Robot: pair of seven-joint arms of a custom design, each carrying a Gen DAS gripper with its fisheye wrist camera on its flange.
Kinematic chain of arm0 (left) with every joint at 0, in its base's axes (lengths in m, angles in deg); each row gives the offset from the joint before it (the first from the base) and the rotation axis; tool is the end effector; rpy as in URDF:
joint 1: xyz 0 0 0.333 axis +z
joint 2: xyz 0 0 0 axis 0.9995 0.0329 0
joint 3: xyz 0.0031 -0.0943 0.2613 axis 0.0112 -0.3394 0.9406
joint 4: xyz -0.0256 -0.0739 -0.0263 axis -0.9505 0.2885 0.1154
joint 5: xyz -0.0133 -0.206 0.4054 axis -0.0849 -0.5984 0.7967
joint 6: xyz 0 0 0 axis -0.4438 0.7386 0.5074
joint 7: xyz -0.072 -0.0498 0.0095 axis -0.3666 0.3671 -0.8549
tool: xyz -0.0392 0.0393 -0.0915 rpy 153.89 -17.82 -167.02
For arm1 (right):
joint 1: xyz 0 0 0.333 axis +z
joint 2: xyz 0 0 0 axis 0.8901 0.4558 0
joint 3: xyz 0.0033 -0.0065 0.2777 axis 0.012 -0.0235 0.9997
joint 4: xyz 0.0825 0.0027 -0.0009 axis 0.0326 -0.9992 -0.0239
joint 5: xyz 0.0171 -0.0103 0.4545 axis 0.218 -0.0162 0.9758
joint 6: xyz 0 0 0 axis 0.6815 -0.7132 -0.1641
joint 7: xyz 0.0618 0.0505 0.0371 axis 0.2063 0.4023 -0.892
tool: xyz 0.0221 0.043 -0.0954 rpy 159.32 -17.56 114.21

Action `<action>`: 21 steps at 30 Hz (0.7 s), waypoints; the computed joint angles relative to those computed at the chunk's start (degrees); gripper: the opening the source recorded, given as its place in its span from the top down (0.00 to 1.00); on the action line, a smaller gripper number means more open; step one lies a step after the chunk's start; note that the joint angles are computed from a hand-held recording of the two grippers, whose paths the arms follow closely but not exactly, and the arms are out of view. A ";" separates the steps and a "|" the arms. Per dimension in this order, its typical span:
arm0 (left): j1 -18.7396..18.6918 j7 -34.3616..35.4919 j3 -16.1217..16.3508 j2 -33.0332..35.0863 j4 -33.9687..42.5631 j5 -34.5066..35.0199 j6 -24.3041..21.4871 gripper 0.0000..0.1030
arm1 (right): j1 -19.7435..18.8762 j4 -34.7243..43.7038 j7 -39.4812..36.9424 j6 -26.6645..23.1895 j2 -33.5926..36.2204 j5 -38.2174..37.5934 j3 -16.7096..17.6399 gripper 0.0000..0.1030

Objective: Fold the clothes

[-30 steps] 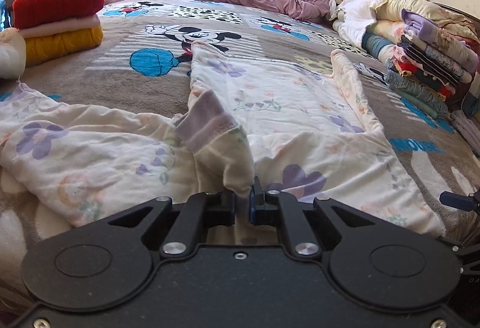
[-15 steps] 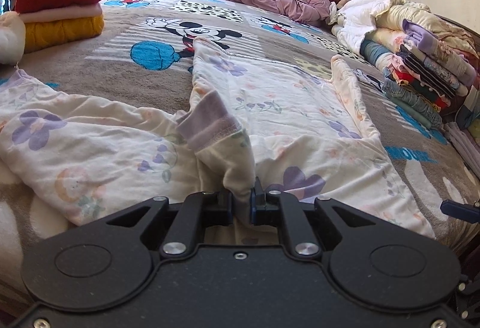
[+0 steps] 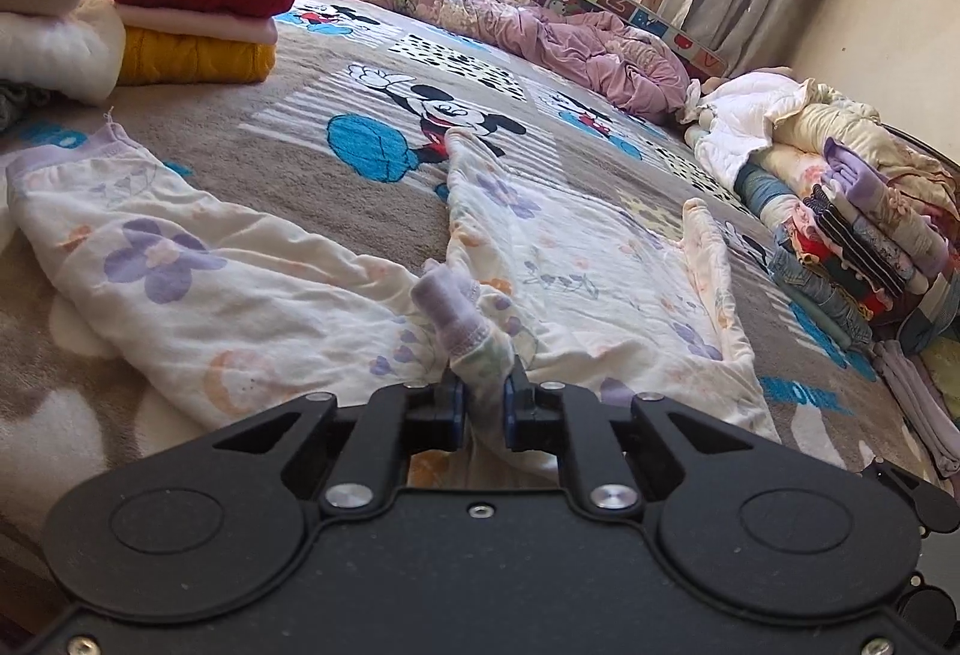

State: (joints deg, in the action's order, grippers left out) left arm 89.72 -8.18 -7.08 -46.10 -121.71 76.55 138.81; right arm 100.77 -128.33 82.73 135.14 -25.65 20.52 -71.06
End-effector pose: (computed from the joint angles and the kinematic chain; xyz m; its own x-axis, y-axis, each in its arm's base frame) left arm 0.4693 -0.2686 0.4862 0.1177 -0.9229 0.3667 -0.5508 -0.3679 -0.7492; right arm 0.4769 0.2234 0.4667 0.7394 -0.6685 0.0799 -0.2883 -0.4217 -0.8597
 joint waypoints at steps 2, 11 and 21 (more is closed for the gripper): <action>-1.75 1.67 1.47 0.30 0.30 -1.58 -2.46 0.81 | -0.76 0.02 1.21 -1.65 0.02 -1.43 0.36 0.20; 3.02 -9.02 -2.79 -1.66 6.29 10.46 -14.61 0.62 | -2.57 0.84 -0.86 -7.97 0.45 -1.89 0.90 0.14; -5.25 9.67 -1.23 24.89 33.07 21.58 -13.38 0.62 | -5.34 2.47 -4.27 -14.24 1.71 2.88 1.69 0.06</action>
State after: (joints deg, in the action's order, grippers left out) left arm 84.47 1.49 -8.31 -21.21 -88.63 98.13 125.42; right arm 95.43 -125.86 78.46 120.90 -23.94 23.40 -69.37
